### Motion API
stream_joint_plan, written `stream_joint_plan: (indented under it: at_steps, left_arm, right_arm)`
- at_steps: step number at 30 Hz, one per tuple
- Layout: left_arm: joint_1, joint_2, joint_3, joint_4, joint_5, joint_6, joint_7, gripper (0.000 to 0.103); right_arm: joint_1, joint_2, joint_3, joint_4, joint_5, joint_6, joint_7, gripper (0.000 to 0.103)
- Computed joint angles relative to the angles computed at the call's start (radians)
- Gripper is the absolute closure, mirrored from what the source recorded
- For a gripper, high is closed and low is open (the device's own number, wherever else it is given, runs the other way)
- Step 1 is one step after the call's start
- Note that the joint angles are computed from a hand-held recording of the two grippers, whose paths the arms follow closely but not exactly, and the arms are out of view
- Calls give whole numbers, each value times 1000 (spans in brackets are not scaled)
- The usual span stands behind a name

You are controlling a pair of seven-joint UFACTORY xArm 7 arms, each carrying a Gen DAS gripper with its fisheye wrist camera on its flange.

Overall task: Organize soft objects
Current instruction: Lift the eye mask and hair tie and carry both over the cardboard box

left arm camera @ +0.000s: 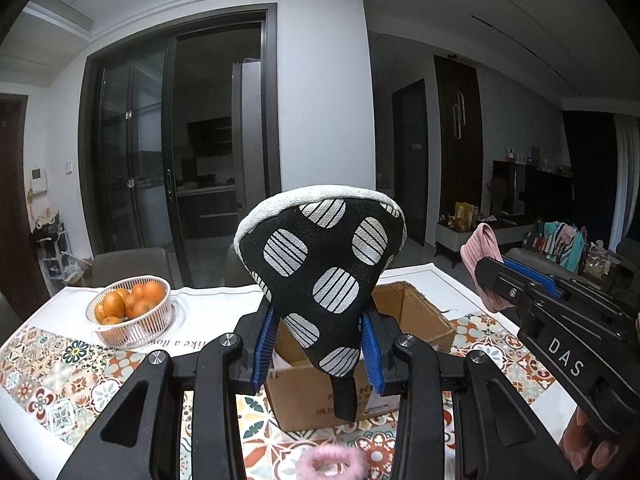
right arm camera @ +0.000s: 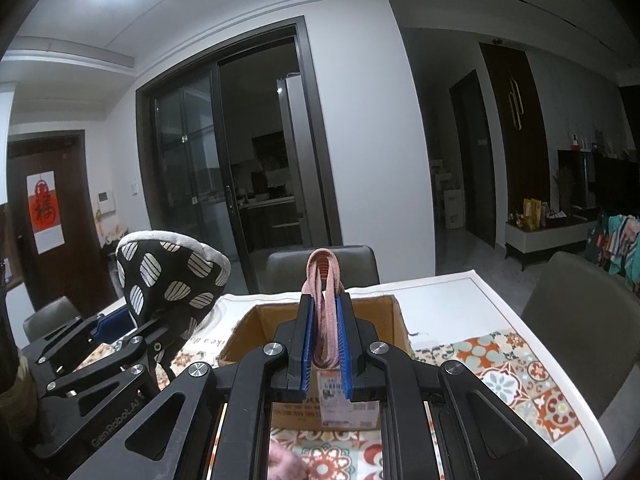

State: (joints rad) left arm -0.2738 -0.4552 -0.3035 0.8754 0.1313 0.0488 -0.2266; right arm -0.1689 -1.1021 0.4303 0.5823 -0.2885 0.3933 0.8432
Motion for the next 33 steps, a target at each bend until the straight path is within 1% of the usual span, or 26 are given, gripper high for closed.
stream_joint_plan:
  at_steps: [8, 13, 16, 17, 19, 22, 26, 28, 33]
  left_arm:
    - [36, 97, -27, 69, 28, -12, -18, 66]
    - [40, 166, -24, 112, 49, -6, -29, 66]
    - [29, 219, -17, 155, 63, 16, -32, 65]
    - [14, 232, -5, 165, 60, 26, -26, 65]
    - [-40, 257, 39, 182, 21, 38, 15, 65]
    - [-30, 292, 29, 208, 57, 57, -6, 65]
    - [-82, 349, 67, 253, 8, 96, 52, 65]
    - [-96, 374, 76, 276, -5, 126, 78, 65]
    - [-105, 421, 78, 314, 56, 166, 39, 64]
  right_arm:
    - [-49, 81, 8, 24, -18, -51, 0, 90]
    - [-74, 137, 20, 47, -26, -64, 12, 90]
    - [-83, 165, 27, 54, -34, -62, 22, 90]
    - [-87, 179, 29, 58, -38, -63, 25, 90]
    - [-94, 214, 28, 79, -46, -59, 26, 90]
    - [-100, 270, 24, 108, -58, -48, 30, 90]
    - [-82, 336, 1, 124, -71, -33, 31, 90]
    - [-71, 358, -13, 128, -79, -24, 31, 90]
    - [-30, 422, -50, 141, -92, 3, 27, 90]
